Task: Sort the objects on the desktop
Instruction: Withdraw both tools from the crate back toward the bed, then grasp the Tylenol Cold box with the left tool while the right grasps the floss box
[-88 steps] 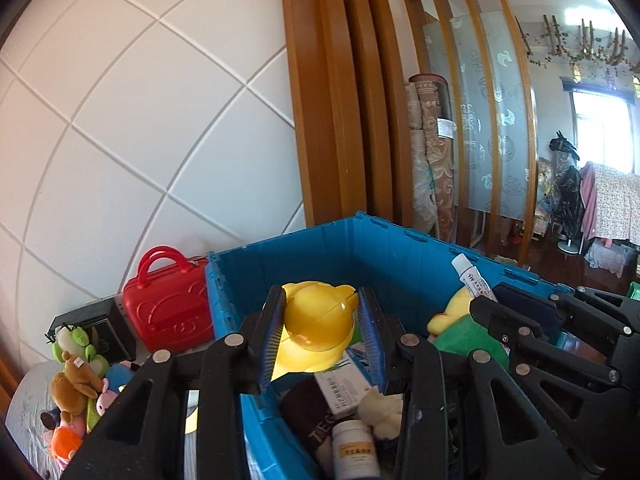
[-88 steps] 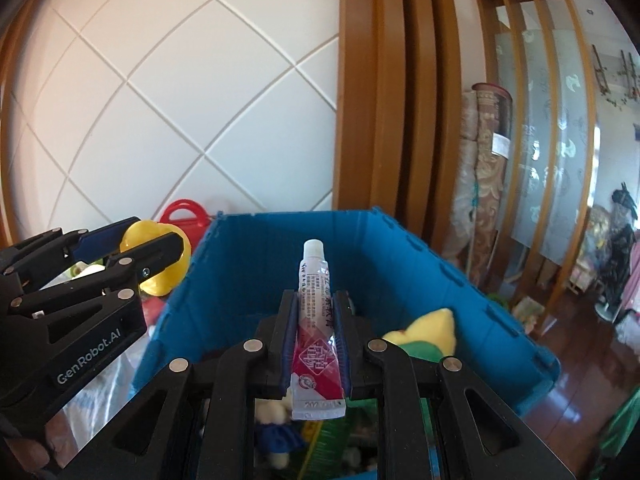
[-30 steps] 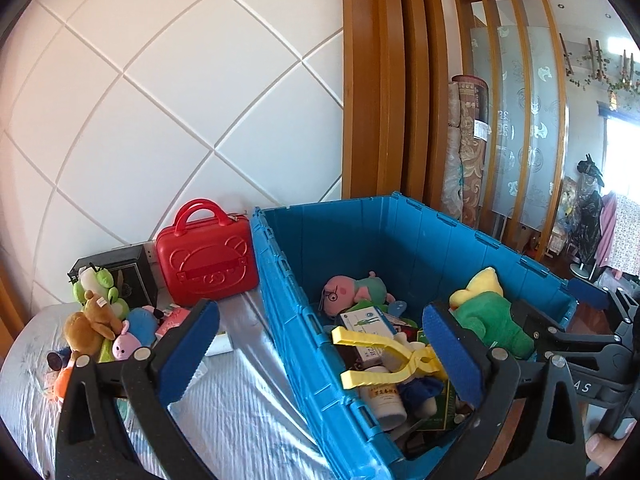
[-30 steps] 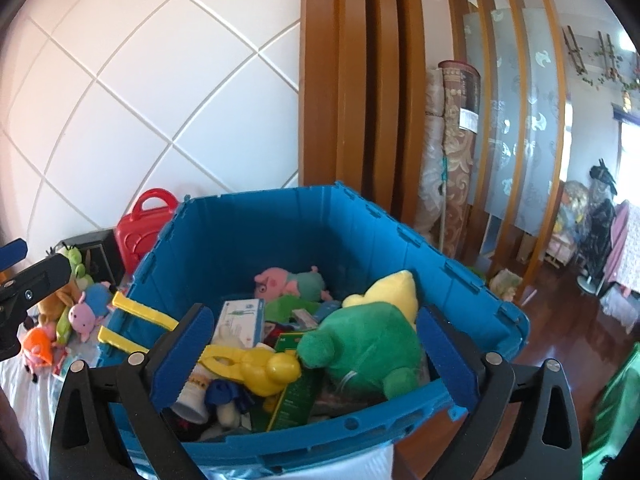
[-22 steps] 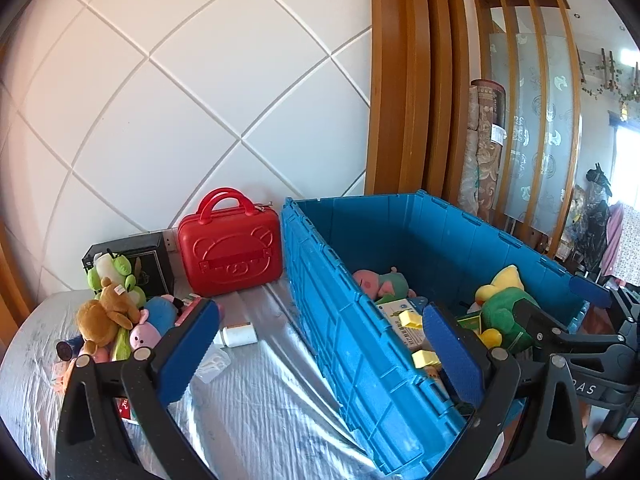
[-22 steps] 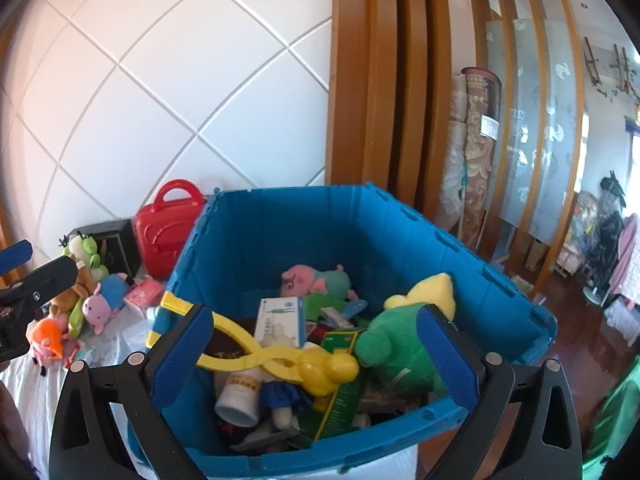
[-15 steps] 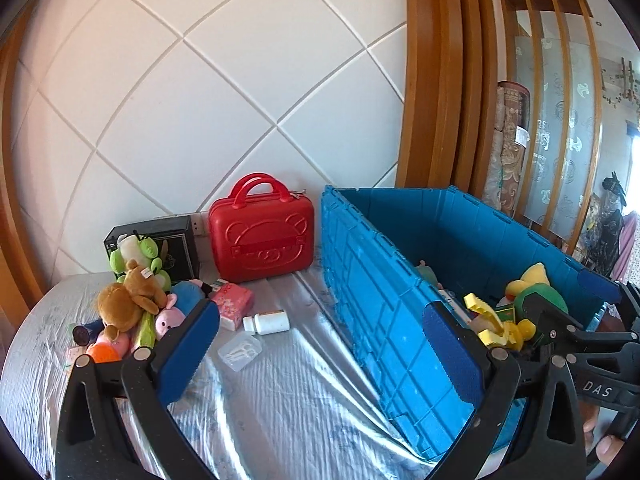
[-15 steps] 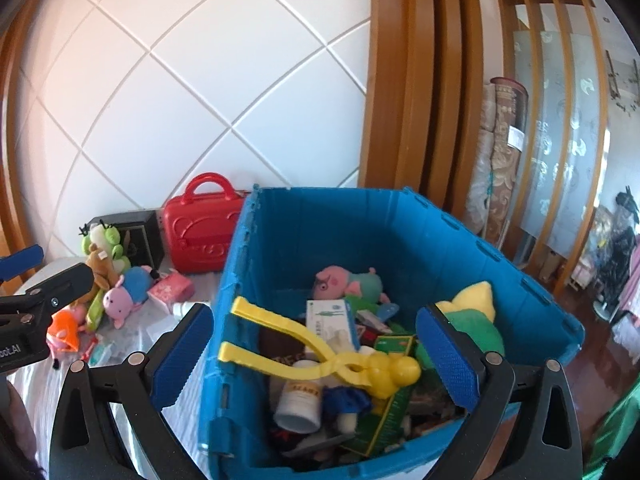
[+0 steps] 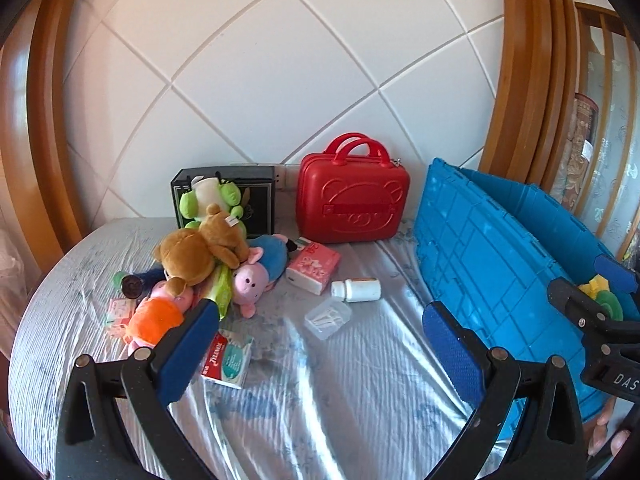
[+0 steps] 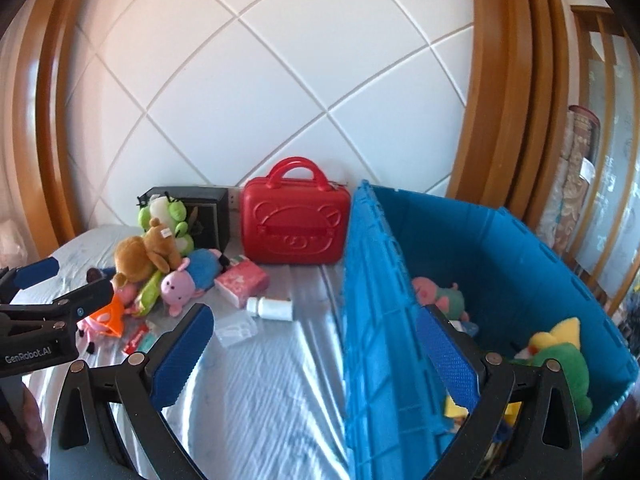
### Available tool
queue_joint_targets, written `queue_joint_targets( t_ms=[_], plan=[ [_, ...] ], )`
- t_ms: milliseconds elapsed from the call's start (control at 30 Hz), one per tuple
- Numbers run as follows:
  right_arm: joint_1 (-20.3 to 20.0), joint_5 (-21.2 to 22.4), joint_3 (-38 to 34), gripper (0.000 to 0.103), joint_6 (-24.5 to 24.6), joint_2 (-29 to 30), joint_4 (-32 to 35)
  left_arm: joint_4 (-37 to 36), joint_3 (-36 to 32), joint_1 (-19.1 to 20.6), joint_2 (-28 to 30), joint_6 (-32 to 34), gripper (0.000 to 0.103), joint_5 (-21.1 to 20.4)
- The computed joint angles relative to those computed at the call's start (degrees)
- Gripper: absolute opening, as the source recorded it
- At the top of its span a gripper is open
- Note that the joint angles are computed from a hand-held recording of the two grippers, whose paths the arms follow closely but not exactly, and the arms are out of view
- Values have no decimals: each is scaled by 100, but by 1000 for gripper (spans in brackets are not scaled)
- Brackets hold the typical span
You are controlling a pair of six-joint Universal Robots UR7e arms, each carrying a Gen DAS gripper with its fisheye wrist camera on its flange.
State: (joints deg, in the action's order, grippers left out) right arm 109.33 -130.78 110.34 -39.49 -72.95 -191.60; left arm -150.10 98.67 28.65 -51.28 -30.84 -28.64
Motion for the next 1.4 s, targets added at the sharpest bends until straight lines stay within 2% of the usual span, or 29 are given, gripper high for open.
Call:
queue_joint_targets(
  t_ms=[200,500,667,1100,1333,1400],
  plan=[
    [-166,242,-344,103,234,458,526,968,132,341,-308,-632,103,69],
    [-508,475,-965,103,511,1083,1240,1823,64,1030,-405,-1139,103,-210],
    [-720,381,-1449,103,595,1520,1679,1926,-209,1504,-145,-1070,103,-565],
    [-1373,-27,-2701,103,1271,2689,3133,2344,-1264,2594,886,-682,103,-1555],
    [-1549,108,-3490,103,1607,3402,3768,2574,-1550,2911,1179,-666,103,-1716],
    [-1563,136,-3678,103,1677,3599,3733,2608,-1573,2893,1243,-611,103,-1548]
  ],
)
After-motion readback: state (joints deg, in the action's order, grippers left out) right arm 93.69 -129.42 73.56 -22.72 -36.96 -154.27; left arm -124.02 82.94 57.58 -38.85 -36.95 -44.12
